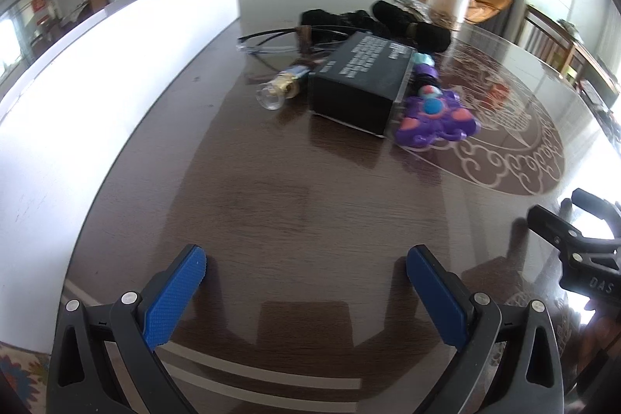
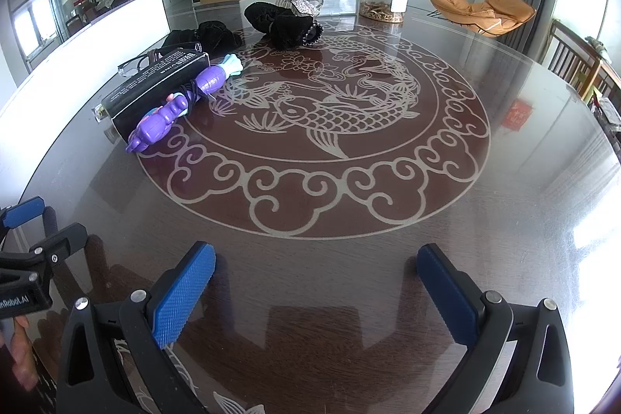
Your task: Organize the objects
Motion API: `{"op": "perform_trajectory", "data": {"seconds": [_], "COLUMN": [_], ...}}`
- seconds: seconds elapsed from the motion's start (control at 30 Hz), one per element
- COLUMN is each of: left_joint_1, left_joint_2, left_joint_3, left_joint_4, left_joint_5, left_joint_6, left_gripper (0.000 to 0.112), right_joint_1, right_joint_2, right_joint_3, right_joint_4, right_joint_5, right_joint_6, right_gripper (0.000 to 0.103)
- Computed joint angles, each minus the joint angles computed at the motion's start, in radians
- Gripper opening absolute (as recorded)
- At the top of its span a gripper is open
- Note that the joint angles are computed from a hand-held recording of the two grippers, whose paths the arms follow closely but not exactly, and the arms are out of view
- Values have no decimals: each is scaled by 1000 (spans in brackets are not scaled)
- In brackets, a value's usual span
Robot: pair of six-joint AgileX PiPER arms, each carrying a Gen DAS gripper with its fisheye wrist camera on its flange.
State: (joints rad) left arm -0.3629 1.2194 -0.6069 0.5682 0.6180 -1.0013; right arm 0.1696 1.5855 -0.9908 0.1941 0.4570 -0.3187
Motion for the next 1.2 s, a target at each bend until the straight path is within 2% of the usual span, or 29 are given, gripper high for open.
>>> {"op": "perform_trajectory", "data": {"seconds": [0.2,0.53,0.6,0.67,0.73,0.77,0.83,0.87,0.9,1.0,1.1,1.2], "left_joint_1": [71,68,65,62,61,60,60,61,60,60,61,59], "left_joint_2": [-17,-22,-21,-22,-21,-22,-22,-23,-24,-23,-22,-19], "left_joint_3": [12,21,21,22,22,23,23,24,23,23,22,21], "left_joint_4": [10,31,39,44,48,49,49,47,46,45,45,53], "left_joint_5": [30,35,35,36,37,36,36,36,37,35,35,36], "left_joint_6": [-54,-86,-96,-102,-108,-109,-109,-107,-106,-104,-104,-114], "left_gripper": [103,103,103,103,103,103,103,103,103,103,103,103], "right_joint_1": [0,-4,-24,-44,-24,0,62,91,121,163,180,161], "right_joint_2": [1,21,50,91,131,163,246,288,348,433,419,368], "right_joint_3": [-1,-21,-59,-159,-254,-316,-456,-523,-609,-706,-681,-588], "right_joint_4": [0,22,92,268,340,338,261,215,174,113,71,77], "right_joint_5": [1,18,77,177,228,253,313,347,396,455,413,359], "right_joint_6": [0,-33,-103,-188,-182,-155,-58,-9,37,96,97,60], "right_gripper": [103,103,103,103,103,101,82,65,56,48,38,37]}}
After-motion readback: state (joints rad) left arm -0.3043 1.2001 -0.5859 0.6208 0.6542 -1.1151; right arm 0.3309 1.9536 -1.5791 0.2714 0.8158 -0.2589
